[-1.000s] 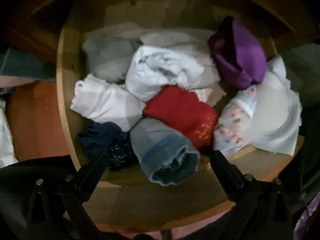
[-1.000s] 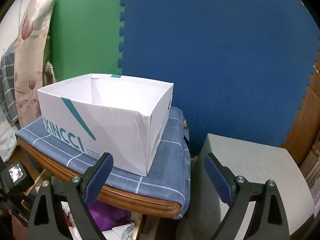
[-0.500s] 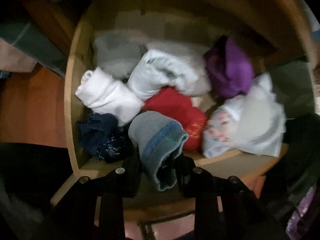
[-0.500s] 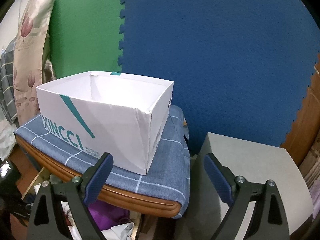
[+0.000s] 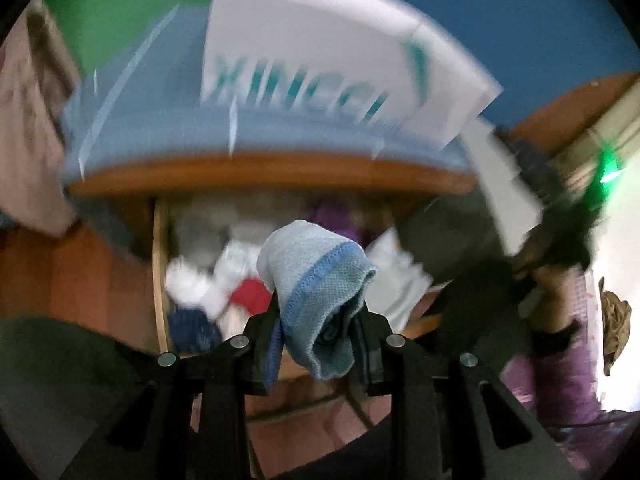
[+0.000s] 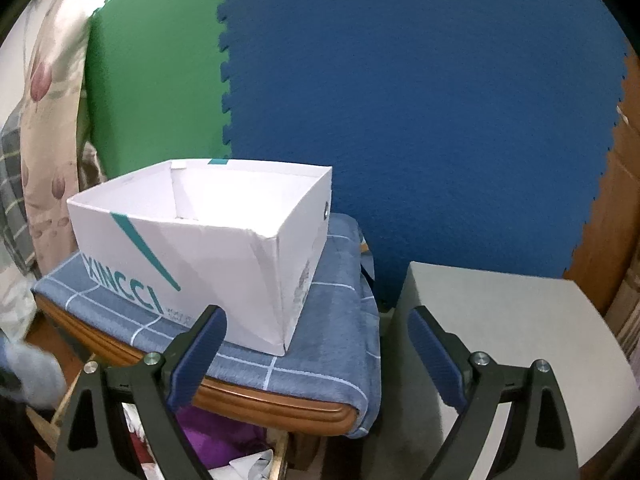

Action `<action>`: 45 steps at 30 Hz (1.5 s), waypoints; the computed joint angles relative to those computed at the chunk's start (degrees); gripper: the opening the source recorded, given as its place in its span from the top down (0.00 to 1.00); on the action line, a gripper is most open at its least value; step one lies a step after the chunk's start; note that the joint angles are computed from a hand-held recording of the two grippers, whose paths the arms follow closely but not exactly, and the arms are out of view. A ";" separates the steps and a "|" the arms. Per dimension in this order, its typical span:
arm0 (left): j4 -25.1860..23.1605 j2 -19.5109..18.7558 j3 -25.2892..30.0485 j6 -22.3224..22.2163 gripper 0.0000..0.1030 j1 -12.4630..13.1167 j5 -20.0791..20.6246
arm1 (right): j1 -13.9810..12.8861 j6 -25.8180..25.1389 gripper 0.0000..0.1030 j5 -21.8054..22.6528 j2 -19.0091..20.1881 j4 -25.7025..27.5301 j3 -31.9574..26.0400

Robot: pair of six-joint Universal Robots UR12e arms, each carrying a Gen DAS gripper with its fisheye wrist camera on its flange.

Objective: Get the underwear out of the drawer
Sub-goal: 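Carry the blue sock into the white shoe box and open the left gripper, then withdraw the left gripper while the right gripper reaches into the drawer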

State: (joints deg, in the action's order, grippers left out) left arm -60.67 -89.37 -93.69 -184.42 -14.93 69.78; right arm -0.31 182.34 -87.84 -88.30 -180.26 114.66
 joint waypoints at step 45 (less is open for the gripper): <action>-3.82 -29.65 42.86 3.44 0.30 -3.55 24.33 | -5.27 10.37 0.08 12.44 -1.72 0.08 1.97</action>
